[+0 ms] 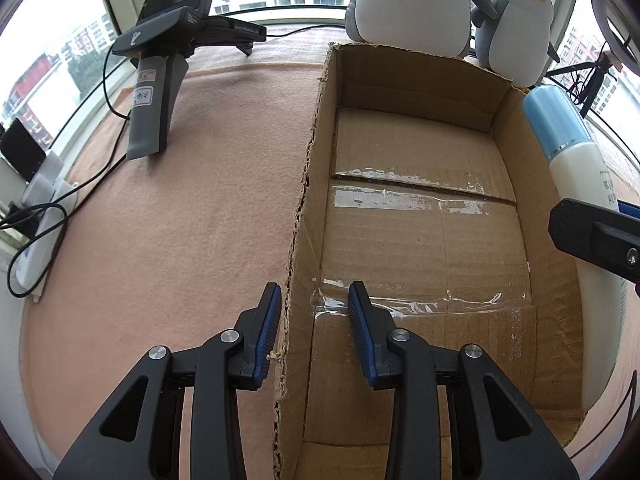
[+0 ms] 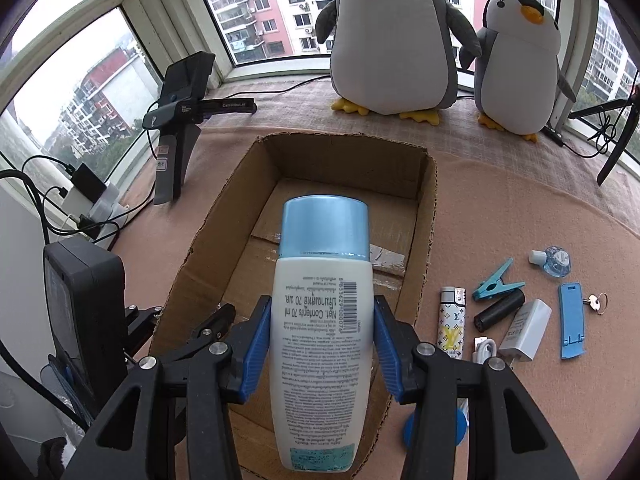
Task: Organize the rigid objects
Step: 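Grasp the white sunscreen bottle with the right gripper and lift it, then carry the sunscreen bottle into the box and open the right gripper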
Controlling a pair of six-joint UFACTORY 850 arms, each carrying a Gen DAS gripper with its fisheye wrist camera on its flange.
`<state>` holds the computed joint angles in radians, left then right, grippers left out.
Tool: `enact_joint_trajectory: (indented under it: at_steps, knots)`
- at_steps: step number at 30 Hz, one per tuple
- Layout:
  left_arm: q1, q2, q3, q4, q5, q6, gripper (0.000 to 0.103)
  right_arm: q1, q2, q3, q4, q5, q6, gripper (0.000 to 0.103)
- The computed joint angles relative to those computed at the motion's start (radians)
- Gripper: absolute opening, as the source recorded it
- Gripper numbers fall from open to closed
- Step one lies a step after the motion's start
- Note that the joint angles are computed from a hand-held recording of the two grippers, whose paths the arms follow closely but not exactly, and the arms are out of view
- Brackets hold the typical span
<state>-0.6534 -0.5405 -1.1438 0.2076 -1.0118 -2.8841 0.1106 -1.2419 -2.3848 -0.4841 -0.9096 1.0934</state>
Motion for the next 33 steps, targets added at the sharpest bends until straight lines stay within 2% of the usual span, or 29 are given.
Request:
enact_joint_trajectory:
  at_steps: [2,3,6,7,15,25,33]
  knots:
    - [0.001,0.0,-0.001,0.0,-0.001,0.003,0.033,0.002,0.002,0.004,-0.006,0.004,-0.002,0.045]
    - [0.002,0.0,-0.001,0.0,-0.001,0.004,0.033,0.002,0.002,0.004,-0.005,0.006,-0.006,0.049]
    - [0.003,0.0,0.0,0.001,0.001,0.006,0.033,0.004,0.027,0.044,-0.036,0.031,0.03,0.077]
    - [0.002,-0.001,-0.001,0.002,0.0,0.007,0.033,0.005,0.038,0.061,-0.05,0.042,0.045,0.081]
    - [0.002,-0.001,-0.001,0.002,0.0,0.011,0.031,0.007,0.074,0.118,-0.098,0.054,0.108,0.082]
    - [0.001,-0.003,-0.004,0.001,-0.002,0.018,0.031,0.002,0.211,0.334,-0.233,0.113,0.303,0.082]
    - [0.001,-0.003,-0.003,0.003,-0.002,0.019,0.031,-0.014,0.328,0.516,-0.294,0.098,0.425,0.082]
